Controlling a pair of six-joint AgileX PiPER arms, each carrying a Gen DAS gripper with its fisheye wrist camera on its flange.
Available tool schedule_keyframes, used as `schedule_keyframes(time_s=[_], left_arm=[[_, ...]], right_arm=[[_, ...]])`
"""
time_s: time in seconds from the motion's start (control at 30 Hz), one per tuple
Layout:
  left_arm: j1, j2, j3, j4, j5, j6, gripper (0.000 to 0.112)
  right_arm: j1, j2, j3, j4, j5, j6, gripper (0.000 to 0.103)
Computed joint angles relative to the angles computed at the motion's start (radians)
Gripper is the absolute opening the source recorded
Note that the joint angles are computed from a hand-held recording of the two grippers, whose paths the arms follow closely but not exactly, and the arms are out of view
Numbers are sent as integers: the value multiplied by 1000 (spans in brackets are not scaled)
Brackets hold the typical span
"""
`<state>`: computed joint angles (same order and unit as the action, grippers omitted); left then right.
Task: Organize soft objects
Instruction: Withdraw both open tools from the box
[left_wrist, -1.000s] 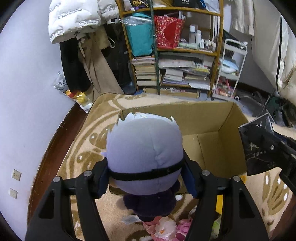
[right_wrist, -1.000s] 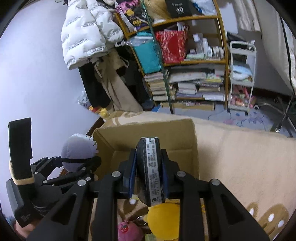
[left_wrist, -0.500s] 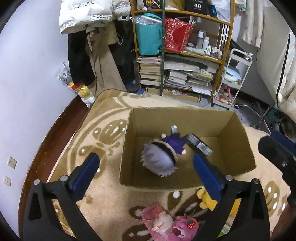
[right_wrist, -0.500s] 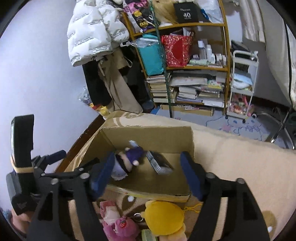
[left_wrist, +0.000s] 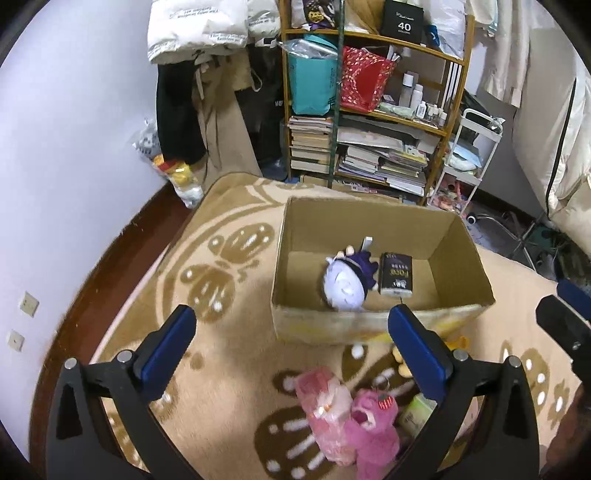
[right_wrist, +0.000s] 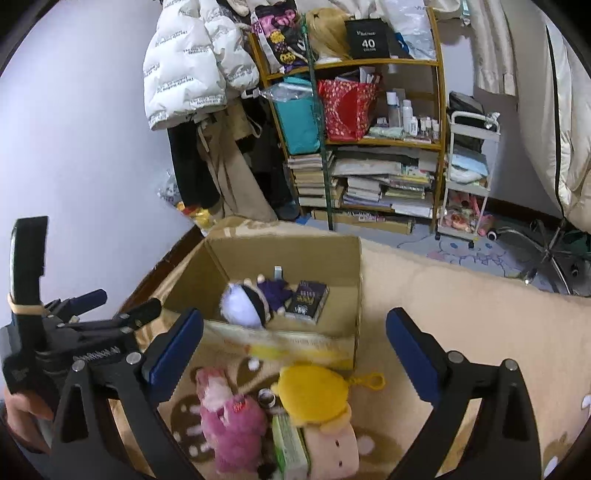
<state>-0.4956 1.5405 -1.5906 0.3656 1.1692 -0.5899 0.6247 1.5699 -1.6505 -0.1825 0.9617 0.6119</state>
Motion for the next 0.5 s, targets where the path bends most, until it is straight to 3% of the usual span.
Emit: schedule_keyframes(time_s=[0.5], left_arm=[[-55, -119, 260, -19, -23, -75, 103]], right_arm=[[30, -140, 277, 43, -89, 38, 103]])
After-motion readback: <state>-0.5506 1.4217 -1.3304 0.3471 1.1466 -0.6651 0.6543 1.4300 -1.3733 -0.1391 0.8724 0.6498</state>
